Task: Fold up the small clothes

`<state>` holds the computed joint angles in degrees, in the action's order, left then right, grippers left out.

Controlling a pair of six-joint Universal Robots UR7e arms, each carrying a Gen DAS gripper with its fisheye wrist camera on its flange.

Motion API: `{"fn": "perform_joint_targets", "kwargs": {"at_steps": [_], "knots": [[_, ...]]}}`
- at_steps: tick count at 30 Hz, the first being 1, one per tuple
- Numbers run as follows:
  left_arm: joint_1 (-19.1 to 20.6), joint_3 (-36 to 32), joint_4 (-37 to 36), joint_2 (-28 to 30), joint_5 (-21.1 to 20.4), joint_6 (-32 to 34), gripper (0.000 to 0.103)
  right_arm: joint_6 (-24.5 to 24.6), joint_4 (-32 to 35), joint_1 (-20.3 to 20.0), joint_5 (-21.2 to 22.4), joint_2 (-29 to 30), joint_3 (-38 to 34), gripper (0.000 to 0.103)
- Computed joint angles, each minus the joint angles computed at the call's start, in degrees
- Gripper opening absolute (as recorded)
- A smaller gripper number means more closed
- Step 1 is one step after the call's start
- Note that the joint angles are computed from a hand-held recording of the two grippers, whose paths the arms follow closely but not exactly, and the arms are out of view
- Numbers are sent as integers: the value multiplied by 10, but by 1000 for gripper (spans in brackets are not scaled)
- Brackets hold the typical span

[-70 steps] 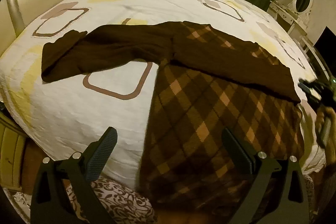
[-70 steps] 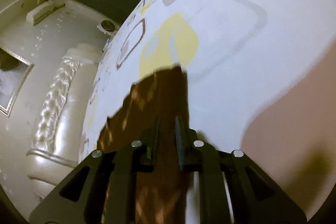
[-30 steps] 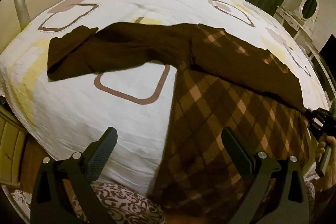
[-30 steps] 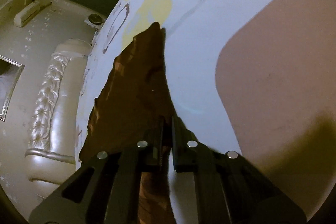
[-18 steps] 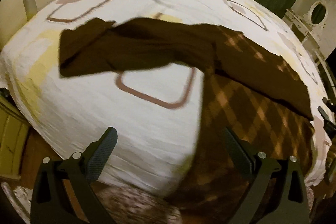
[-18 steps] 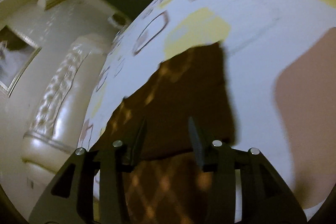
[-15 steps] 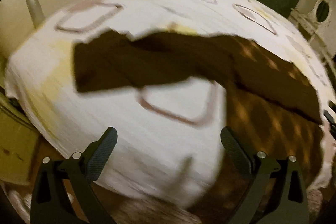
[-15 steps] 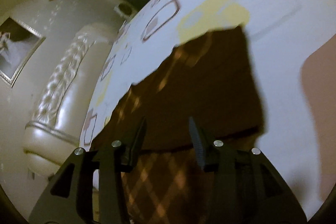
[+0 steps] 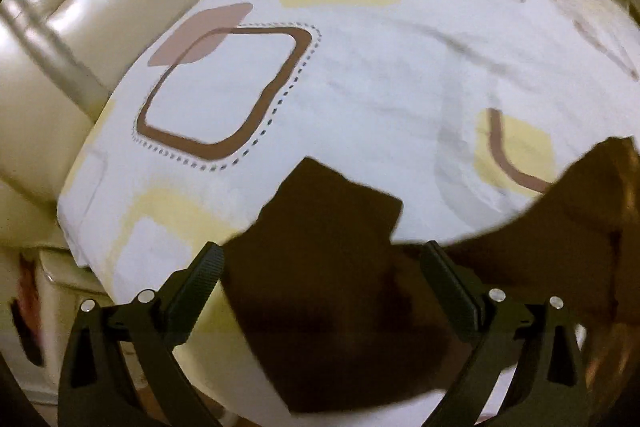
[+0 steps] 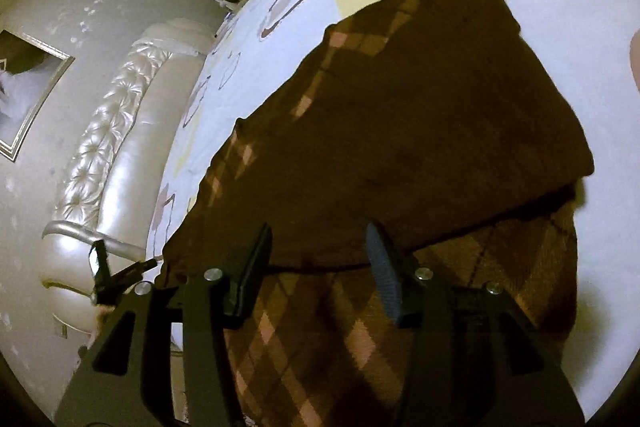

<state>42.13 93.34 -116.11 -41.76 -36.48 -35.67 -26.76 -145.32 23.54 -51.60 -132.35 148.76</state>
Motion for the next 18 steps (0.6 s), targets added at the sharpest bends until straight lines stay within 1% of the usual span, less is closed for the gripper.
{"fn": "perform_joint_targets", "kwargs": {"at_steps": [1,2,5,9,13,14,15,16,18], "knots": [[8,-26,34,15,3,-9,98,-3,3,-2,2,0,0,49],[13,-39,51,22,3,-16,98,-4,3,-2,1,1,0,49],[26,-73,87,41,-1,-28,98,-6,2,-1,-2,4,-1,49],[34,-96,108,56,-8,-27,98,-8,5,-7,6,2,2,49],[31,-96,91,63,-10,5,98,-12,2,-9,7,3,3,49],[30,-98,92,66,-11,9,89,-11,2,-8,6,4,3,49],[32,-103,98,70,-13,12,61,-12,2,-8,6,5,2,50],[36,-115,113,75,-25,7,56,-12,3,-9,7,5,2,50],[40,-118,111,74,-33,-3,55,-12,4,-9,7,4,2,50]]}}
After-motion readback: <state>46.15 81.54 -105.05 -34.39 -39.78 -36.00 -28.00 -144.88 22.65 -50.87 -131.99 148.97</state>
